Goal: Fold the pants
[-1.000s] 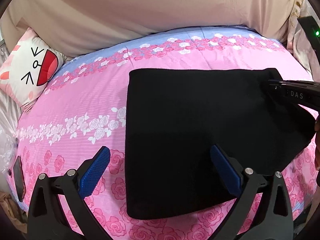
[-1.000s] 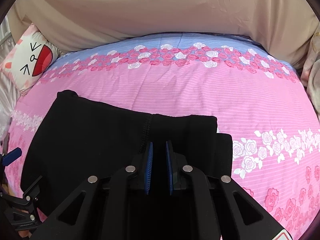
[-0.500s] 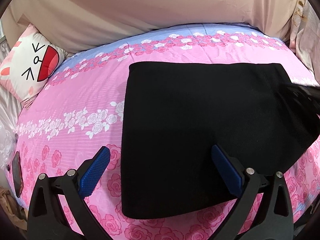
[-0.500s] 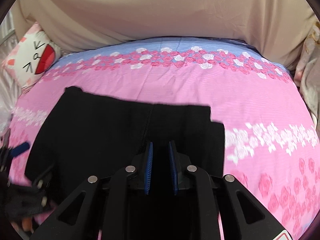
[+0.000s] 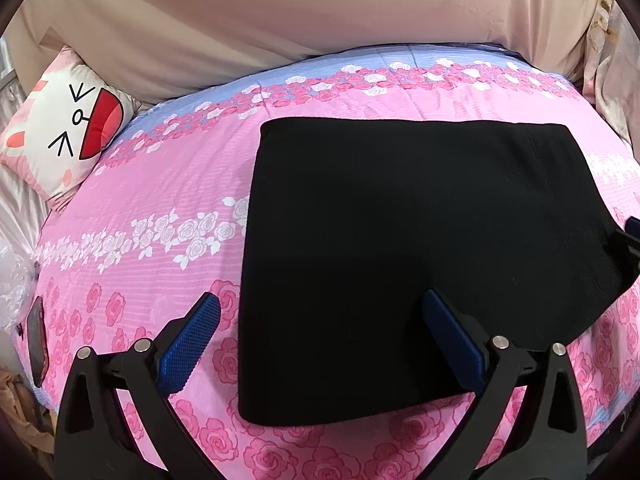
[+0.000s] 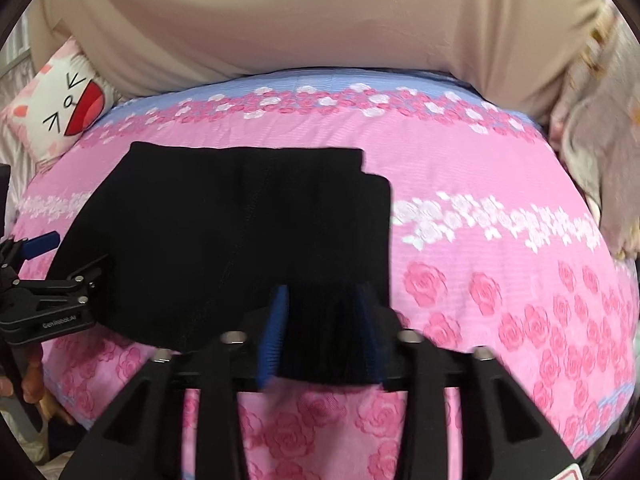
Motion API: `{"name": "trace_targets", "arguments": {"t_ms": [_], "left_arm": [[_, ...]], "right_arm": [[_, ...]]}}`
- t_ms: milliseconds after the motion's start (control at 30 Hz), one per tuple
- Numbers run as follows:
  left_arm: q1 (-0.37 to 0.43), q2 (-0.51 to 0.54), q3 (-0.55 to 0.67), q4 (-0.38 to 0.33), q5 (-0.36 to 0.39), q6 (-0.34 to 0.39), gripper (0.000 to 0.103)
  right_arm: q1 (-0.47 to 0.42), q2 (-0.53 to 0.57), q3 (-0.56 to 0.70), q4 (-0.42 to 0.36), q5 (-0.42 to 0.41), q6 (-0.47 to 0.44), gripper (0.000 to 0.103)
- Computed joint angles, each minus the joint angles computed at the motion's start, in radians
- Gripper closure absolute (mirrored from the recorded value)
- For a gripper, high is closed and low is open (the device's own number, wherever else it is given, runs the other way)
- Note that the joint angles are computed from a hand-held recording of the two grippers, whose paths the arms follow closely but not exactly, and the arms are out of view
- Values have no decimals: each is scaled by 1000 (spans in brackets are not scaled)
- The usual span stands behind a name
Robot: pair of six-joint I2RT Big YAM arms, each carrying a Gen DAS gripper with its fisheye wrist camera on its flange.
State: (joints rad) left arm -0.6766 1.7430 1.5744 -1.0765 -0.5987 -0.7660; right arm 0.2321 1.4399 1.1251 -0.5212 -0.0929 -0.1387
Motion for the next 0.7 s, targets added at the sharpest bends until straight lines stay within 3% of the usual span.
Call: {"name": "trace_targets", "arguments": {"t_ms": [167,433,567,633,667,700], "left_arm": [[22,-86,-86,70,23,-66,5],[153,-183,-278,320,436,-247,5],[162,-190,-294,354,486,-254,5],[156,-185,-288,357,494,-252,5],[154,-182,-284,357,495,-248,5],[149,-178,-275,354,498,-239,5]], "right_arm": [[-79,-7,-1,-57,-198,52,56],[-73,45,36,-92,-267,73,56],[-51,61,47,-84,-263,72,55],[-48,65,44,-58,-255,76,60],[-49,60,43,-52,-253,75,78],[-57,45,37,-45,-273,78,85]]}}
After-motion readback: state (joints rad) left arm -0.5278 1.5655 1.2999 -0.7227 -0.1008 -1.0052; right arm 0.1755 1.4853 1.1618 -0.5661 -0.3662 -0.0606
